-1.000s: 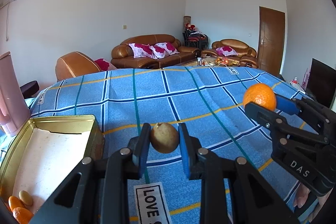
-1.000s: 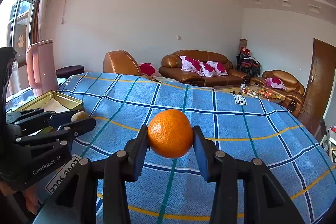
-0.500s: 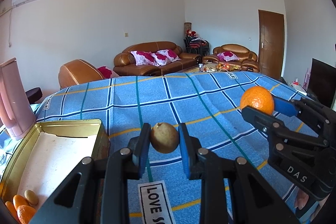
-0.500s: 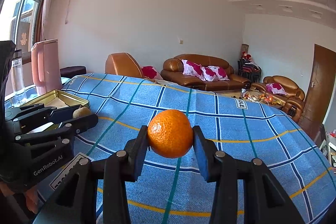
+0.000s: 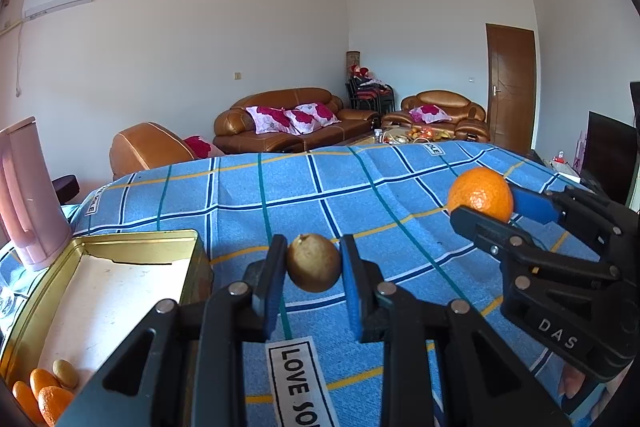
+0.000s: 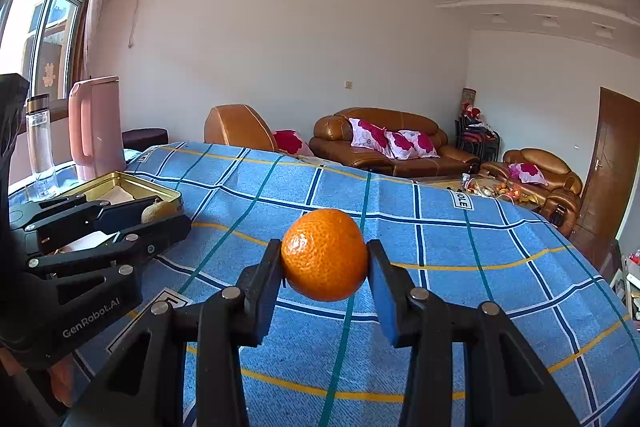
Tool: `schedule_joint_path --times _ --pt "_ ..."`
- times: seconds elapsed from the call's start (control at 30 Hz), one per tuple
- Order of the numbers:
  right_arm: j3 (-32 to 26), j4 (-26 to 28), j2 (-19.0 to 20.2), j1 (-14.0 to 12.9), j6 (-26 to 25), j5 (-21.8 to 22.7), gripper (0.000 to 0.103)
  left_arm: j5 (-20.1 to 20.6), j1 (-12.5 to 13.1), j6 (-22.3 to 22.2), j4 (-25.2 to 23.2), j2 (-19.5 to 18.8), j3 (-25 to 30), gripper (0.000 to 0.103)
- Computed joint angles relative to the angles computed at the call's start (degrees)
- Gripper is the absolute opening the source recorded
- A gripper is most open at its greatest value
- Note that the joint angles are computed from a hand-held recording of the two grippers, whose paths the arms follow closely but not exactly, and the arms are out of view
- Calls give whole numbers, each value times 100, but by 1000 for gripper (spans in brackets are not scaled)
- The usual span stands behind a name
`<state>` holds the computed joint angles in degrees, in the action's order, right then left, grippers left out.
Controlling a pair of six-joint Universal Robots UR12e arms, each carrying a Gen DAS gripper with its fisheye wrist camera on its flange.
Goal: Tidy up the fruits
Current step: 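Carry the yellow-brown fruit with left tool while right tool carries the orange toward the tray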
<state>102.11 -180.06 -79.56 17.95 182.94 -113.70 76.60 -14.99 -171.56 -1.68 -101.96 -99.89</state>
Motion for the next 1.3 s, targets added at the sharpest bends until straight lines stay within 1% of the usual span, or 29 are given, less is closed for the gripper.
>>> schedule_joint_path --times 0.33,0.5,0.63,0.73,0.87,1.1,1.3 --pt "-4 -87 28 89 -170 -68 44 -110 55 28 -26 74 -76 28" --pt "-4 -56 22 124 -230 -55 44 -147 85 130 -52 150 -160 28" --pt "36 -60 -14 128 -122 -47 44 -230 120 186 20 213 -254 28" --pt "90 -95 -59 124 24 41 44 -291 159 195 109 262 -329 28" --pt "156 -169 -114 118 198 346 44 -341 201 215 233 324 -421 28" --pt "100 -282 -36 323 19 194 44 -469 317 188 302 428 -547 28" --pt "93 -319 -25 402 70 191 44 -493 404 62 436 488 -648 28"
